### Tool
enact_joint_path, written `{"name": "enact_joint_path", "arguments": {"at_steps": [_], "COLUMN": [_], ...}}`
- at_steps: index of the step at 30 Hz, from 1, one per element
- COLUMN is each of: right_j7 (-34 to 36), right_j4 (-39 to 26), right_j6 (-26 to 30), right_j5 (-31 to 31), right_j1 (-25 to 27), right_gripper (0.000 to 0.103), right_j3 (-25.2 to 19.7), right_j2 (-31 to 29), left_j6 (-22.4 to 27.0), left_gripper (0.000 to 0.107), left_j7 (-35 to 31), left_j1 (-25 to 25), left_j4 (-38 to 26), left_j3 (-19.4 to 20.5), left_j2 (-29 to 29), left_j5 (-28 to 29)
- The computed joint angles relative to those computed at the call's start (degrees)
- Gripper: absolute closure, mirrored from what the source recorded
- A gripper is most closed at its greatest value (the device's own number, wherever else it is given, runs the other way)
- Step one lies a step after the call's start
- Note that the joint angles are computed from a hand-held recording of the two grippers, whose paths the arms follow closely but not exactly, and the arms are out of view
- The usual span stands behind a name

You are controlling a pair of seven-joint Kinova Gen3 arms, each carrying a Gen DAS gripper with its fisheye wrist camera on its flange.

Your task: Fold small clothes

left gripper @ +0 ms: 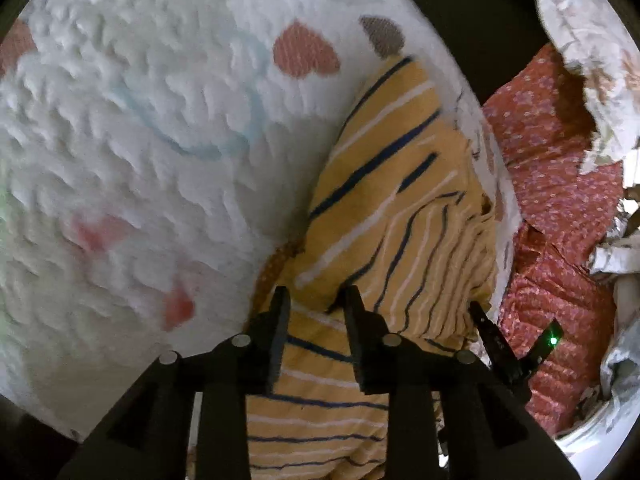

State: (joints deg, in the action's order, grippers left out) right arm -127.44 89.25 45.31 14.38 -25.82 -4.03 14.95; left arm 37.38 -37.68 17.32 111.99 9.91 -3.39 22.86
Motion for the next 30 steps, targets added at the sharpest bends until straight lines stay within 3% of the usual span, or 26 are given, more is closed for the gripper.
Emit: {"name": "enact_joint_path", "arguments": {"at_steps": [2, 7, 10, 12, 13, 14, 16, 19, 20, 22, 25, 30], "right_j7": [-0.79, -6.31, -4.69, -3.61, -4.47, -6.26, -10.92, -13.89, -13.02, -9.47, -2.87, 4.53], "right_j4": [-0.14, 0.2, -1.42, -2.93, -2.6, -1.59, 0.83, 1.12, 0.3, -1.41, -4.56, -9.51], "right_j6": [0.24, 0.64, 2.81, 5.13, 5.16, 4.26, 2.07, 2.59, 3.04, 3.57, 2.68, 0.64], "right_j5": [2.01, 7.68, 7.69, 7.15, 7.73, 8.48, 10.39, 13.99, 13.93, 11.65, 4.71, -6.0], "right_j1": [-1.0, -2.33, -0.83, 2.48, 2.76, 1.98, -1.91, -3.93, -2.7, -1.24, 0.69, 0.2], "right_gripper": [0.092, 0.092, 0.091, 0.083, 0.075, 0.06, 0.046, 0.048, 0.059, 0.067, 0.068, 0.068], "right_j3": [0.35, 1.61, 0.94, -2.63, -2.82, -1.97, 2.41, 3.42, 1.64, -0.73, -3.33, -4.41], "right_j2": [-0.44, -1.99, -0.24, 1.11, 0.48, -0.56, -3.47, -5.89, -5.88, -5.51, -3.18, 3.34], "left_j6": [0.39, 5.34, 6.8, 6.38, 6.48, 6.78, 6.26, 6.32, 6.88, 7.92, 4.19, 0.33], "left_gripper": [0.082, 0.077, 0.077, 0.077, 0.077, 0.077, 0.076, 0.075, 0.075, 0.075, 0.075, 0.075], "left_j7": [0.97, 11.35, 15.68, 19.09, 20.45, 21.22, 20.02, 16.27, 15.21, 13.68, 10.04, 4.72], "left_j1": [-3.12, -15.45, -14.5, -9.41, -6.76, -4.1, 1.21, 8.76, 10.7, 14.17, 17.97, 17.5], "left_j4": [0.68, -1.37, -4.28, -7.17, -8.84, -10.32, -12.82, -15.79, -16.56, -17.19, -13.85, -9.75], "left_j3": [2.3, 14.4, 16.6, 14.89, 14.11, 12.96, 9.18, 1.27, -1.38, -6.68, -14.41, -17.09], "left_j2": [-2.98, -6.48, -3.59, 0.36, 2.42, 4.02, 6.77, 10.48, 12.04, 13.87, 12.55, 10.8], "left_j5": [-2.97, -14.61, -21.58, -26.24, -28.57, -30.44, -31.54, -28.54, -26.92, -23.73, -17.09, -10.23]}}
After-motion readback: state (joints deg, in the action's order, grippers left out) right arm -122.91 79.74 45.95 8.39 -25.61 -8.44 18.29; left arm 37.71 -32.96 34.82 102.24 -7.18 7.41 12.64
